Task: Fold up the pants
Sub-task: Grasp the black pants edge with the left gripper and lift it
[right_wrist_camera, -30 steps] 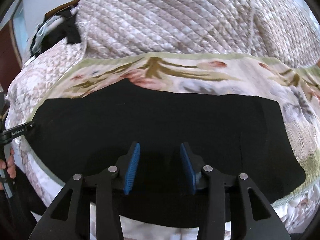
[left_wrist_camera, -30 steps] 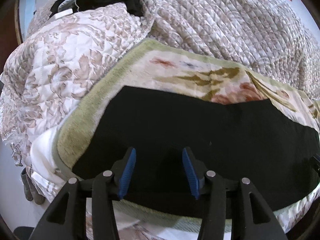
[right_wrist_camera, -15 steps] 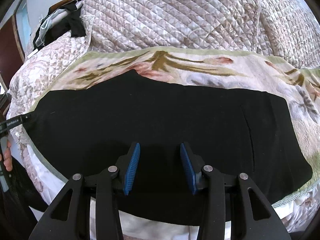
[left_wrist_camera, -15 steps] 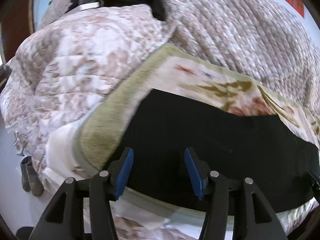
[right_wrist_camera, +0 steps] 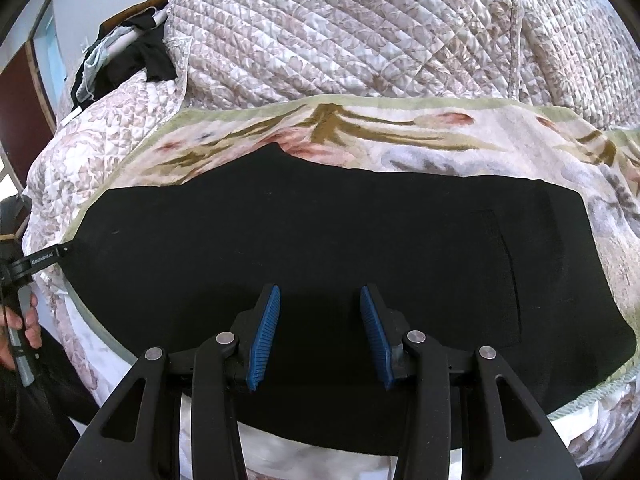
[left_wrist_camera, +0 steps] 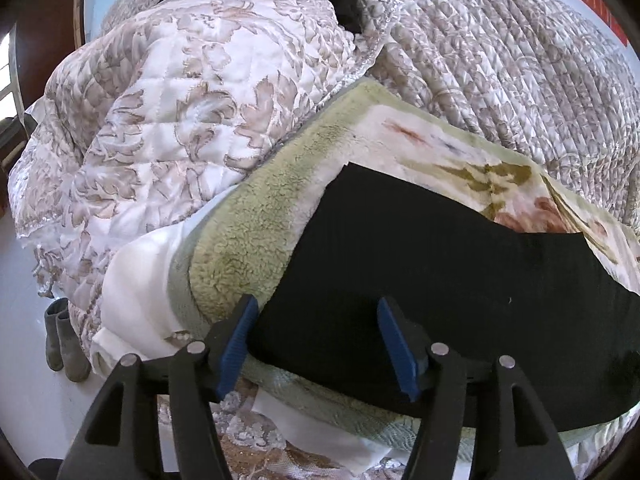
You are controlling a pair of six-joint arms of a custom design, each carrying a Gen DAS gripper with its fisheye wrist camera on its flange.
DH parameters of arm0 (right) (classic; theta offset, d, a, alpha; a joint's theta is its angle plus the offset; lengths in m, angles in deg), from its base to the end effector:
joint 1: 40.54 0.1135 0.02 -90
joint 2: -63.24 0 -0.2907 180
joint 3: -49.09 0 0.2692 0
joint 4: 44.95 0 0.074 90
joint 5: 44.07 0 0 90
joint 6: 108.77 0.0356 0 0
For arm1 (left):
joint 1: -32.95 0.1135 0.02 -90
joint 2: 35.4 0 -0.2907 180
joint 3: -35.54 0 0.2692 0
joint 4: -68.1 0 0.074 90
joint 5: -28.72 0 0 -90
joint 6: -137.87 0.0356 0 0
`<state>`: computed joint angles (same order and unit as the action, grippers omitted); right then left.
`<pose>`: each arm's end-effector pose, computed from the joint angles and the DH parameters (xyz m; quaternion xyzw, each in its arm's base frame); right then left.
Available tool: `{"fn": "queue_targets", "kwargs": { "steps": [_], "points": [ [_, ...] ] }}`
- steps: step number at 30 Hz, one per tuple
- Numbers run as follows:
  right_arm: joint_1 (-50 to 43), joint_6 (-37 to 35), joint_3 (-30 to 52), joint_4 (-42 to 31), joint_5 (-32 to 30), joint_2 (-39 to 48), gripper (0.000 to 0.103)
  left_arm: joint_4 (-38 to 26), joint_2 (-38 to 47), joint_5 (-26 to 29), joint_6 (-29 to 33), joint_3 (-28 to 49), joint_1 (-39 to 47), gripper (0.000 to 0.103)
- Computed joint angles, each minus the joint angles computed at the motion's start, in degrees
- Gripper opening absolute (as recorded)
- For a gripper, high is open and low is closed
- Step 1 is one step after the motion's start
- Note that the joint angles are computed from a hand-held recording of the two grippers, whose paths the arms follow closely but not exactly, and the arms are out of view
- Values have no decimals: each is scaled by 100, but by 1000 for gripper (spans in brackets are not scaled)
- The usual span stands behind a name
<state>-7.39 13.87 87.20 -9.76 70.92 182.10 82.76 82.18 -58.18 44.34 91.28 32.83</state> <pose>0.2410 0.1394 0.0265 0.0778 0.9042 0.0323 0.4188 0.3561 -0.0027 0.0535 -0.0178 0.9305 -0.0368 0.3639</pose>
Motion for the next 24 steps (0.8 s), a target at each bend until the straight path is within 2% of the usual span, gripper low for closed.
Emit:
{"fn": "queue_targets", "kwargs": {
  "steps": [1,3,4,6,9,12,18,24],
  "points": [
    [0,5,-5,18,-13,4,43,21,-5,-15,20,-21,-11,59],
    [-18,-3,-27,74,-46,16,43,89,-11,17,85,-72,-71,44],
    [-18,-3,-27,74,-46,16,43,126,-9,-16,133,-95,-116,40],
    [-21,-6,-35,81,-46,15,43,138,-2,76,194,-105,-168,24],
    [-11,-3,-40,95,-36,19,43,62,9,230,183,-56,-188,12],
    [-33,7,-70,124,-73,-11,43,-38,-8,449,110,-7,-145,9],
    [-31,146,-198,312,-46,-79,43,-144,-235,1728,-396,-21,98,8],
    [-148,219,-434,703,-134,-103,43,-320,-693,2473,-803,54,-396,8]
  ]
}}
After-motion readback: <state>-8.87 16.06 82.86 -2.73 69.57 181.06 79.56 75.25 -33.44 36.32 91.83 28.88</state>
